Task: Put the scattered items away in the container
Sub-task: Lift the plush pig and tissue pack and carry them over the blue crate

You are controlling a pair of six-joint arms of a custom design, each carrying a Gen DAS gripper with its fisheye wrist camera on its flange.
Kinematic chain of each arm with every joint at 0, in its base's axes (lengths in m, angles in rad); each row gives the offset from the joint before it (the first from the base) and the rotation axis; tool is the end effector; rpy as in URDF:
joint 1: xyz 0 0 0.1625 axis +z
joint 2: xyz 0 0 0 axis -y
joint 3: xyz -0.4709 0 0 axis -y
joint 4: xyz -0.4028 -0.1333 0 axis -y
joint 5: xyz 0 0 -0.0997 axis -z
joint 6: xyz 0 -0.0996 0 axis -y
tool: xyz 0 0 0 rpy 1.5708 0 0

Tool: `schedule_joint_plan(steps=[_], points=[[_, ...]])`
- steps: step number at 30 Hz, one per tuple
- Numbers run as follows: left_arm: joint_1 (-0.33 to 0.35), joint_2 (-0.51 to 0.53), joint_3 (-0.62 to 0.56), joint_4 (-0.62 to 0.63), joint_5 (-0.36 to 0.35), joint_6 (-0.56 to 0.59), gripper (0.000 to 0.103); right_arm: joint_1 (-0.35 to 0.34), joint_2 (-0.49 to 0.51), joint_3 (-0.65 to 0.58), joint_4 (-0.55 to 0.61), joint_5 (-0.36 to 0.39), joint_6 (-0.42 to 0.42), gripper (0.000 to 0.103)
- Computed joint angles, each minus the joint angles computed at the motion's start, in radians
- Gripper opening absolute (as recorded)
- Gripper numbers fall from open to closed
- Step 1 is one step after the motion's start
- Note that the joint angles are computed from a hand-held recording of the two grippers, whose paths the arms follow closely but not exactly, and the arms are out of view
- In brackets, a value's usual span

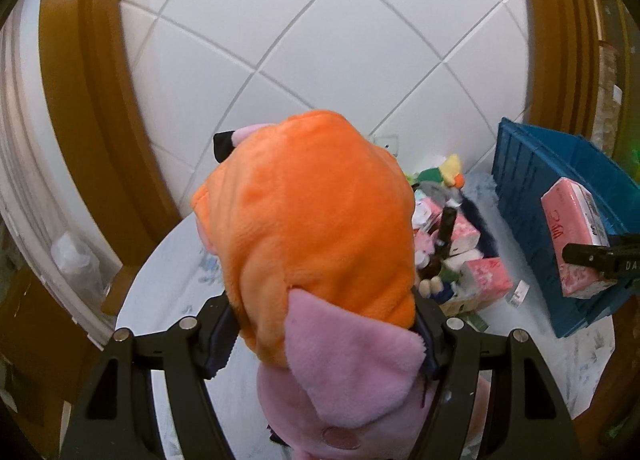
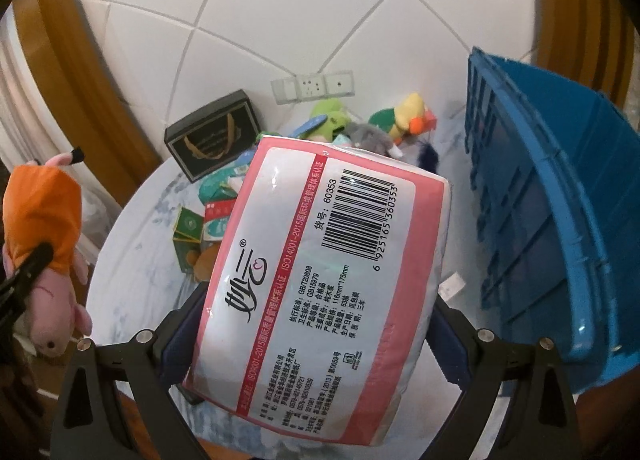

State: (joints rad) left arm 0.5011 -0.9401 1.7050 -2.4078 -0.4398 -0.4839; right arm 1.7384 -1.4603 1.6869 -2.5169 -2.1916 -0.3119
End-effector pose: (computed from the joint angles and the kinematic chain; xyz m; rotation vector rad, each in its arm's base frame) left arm -0.4810 -0.5182 0.2288 0.5802 2.0963 -1.0234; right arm 0.1699 -0.5522 0.5448 0.2832 -2.3550 0.8290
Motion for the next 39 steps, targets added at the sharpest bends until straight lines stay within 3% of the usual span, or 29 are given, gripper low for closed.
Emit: schedule_joint_plan(steps=[24,39], points=[[-0.036,0.298,-0.383,-0.115,-0.048,0.238,0.070,-0.035,-0.057,-0.217,0.087,0.101,-0.122,0.097],[-0.049,0.587,-0.803,-0.101,-0.177,0.427,0.070,-0.126,-0.091,-0.338,0.138,0.140,-0.159,0.097]])
